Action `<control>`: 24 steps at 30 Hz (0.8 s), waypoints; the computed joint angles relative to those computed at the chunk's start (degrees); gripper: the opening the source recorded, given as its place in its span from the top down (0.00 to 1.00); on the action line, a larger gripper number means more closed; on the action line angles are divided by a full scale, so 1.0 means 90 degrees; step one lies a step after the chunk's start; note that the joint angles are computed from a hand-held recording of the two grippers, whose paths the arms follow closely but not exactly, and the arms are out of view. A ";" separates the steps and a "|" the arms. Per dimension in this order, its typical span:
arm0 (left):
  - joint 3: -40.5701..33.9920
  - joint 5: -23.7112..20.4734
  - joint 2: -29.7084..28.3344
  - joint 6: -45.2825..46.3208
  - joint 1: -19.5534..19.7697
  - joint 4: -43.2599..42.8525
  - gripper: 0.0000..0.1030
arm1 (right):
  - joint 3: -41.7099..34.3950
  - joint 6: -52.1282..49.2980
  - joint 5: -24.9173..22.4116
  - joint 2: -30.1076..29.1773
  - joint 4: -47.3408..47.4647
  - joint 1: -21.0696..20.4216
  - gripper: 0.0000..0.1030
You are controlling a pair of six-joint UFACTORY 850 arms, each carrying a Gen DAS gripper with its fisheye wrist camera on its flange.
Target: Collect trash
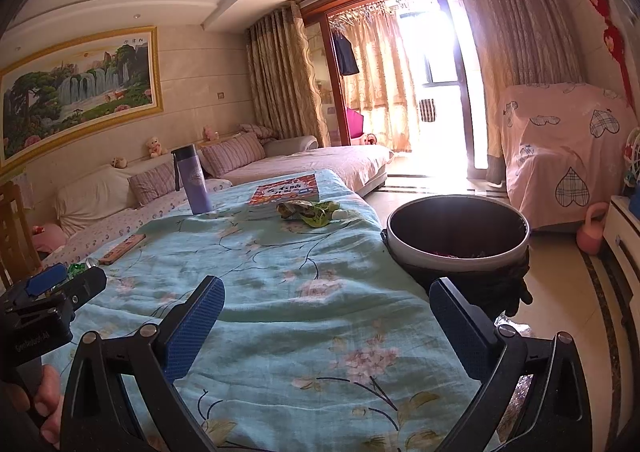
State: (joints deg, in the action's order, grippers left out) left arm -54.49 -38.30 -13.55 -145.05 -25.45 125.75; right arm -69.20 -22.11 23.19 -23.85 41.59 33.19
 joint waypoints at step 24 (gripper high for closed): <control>0.0057 -0.0102 0.0041 0.0002 -0.0060 0.0052 0.00 | 0.0054 -0.0261 0.0044 0.0081 0.0247 0.0054 0.00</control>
State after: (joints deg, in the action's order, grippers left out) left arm -53.98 -39.22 -13.19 -145.03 -25.99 126.22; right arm -68.71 -24.46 23.59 -23.12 43.82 33.68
